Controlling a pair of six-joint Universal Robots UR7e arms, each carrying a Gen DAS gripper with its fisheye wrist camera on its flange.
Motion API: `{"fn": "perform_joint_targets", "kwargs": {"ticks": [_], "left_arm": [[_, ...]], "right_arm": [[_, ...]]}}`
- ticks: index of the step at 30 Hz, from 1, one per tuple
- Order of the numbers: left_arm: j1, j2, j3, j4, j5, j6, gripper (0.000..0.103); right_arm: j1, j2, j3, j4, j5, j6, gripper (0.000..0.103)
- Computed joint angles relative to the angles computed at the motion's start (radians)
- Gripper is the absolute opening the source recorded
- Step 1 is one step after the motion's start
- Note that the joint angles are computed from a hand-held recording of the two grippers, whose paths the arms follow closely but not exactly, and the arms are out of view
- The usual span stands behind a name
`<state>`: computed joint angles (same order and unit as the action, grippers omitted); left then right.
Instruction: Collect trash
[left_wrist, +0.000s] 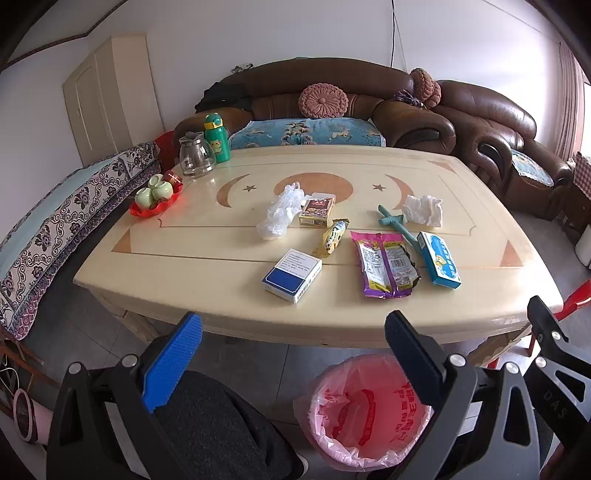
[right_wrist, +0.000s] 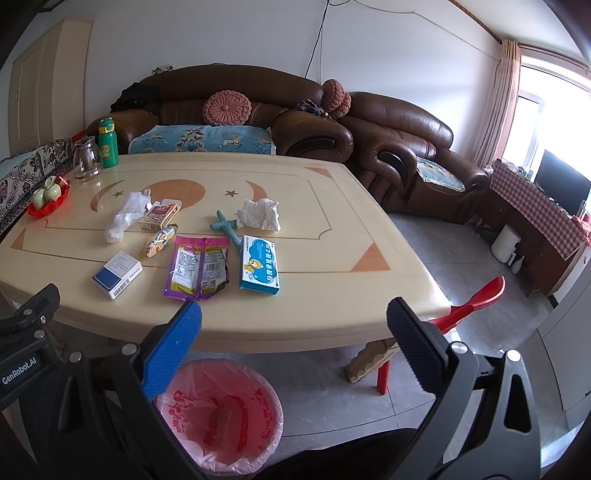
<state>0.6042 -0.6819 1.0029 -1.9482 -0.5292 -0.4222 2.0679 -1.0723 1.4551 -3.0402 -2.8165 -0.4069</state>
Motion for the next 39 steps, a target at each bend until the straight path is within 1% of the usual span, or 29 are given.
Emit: {"fn": "perform_joint_targets", "kwargs": {"ticks": [26,36,39], "left_arm": [[0.008,0.009,-0.007,0.009,0.007,-0.007,0.097],[0.028,0.048,-0.087,0.08,0.001,-0.023,0.097],[0.04,0.063,-0.12,0.116,-0.013,-0.026,0.097]], "right_arm": [[-0.013,0.007,-0.008,0.022,0.018,0.014,0.098],[-0.03,0.005,-0.019,0.063,0.041,0.03,0.098],[-0.044,-0.004,-0.018,0.084,0.073,0.039,0.098]]}}
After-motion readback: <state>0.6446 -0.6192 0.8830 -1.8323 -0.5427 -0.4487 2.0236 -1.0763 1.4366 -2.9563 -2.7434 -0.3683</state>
